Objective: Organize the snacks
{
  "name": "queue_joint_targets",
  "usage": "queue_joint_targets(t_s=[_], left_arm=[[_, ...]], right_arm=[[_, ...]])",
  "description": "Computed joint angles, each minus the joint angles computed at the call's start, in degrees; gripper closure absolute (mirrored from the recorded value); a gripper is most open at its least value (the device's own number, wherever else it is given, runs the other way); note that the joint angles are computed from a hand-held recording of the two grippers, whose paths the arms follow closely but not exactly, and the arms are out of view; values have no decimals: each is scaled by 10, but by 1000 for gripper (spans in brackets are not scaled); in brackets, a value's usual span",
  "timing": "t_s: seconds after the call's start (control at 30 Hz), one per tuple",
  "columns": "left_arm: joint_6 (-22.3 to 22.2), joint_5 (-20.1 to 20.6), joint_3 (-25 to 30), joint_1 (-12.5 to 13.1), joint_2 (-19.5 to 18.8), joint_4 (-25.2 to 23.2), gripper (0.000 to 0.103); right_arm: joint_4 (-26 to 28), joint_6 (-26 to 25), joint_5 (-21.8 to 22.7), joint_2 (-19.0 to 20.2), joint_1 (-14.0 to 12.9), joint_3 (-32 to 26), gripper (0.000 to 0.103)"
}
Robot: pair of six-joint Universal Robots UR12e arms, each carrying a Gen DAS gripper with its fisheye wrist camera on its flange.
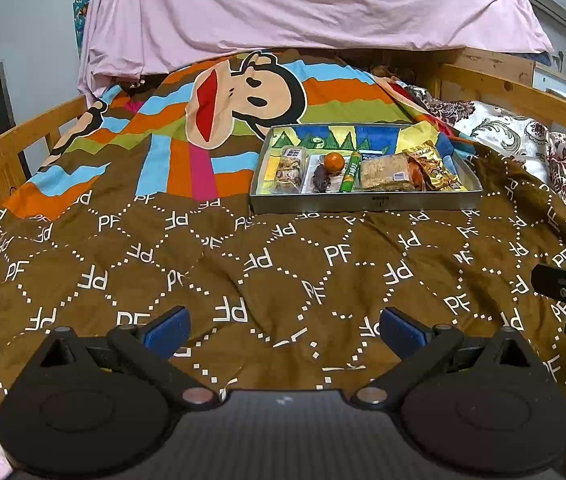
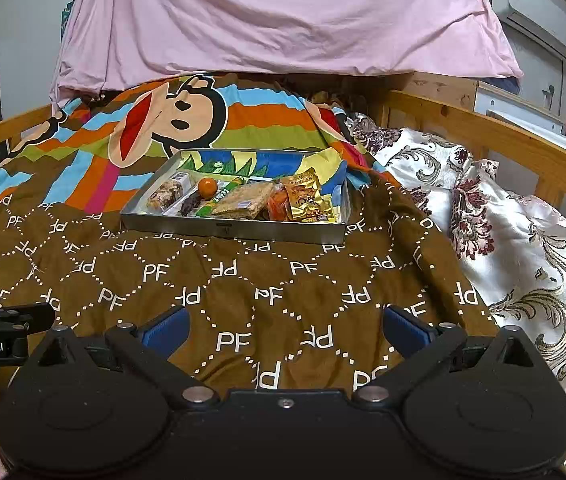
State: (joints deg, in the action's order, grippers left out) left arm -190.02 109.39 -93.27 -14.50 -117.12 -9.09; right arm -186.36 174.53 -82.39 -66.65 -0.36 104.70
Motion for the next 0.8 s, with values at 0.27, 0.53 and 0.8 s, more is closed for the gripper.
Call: queue_joint_targets(t_s=[0.27, 0.53, 0.8], left_arm=[[-4, -5, 0, 2, 1, -6, 1], [0, -1, -1, 0, 3, -6, 1], [2, 0, 5, 0, 4, -27, 1]], right_arm=[[1, 0, 0, 0, 0, -1, 1], [2, 0, 0, 0, 0, -1, 1], [2, 0, 0, 0, 0, -2, 1]])
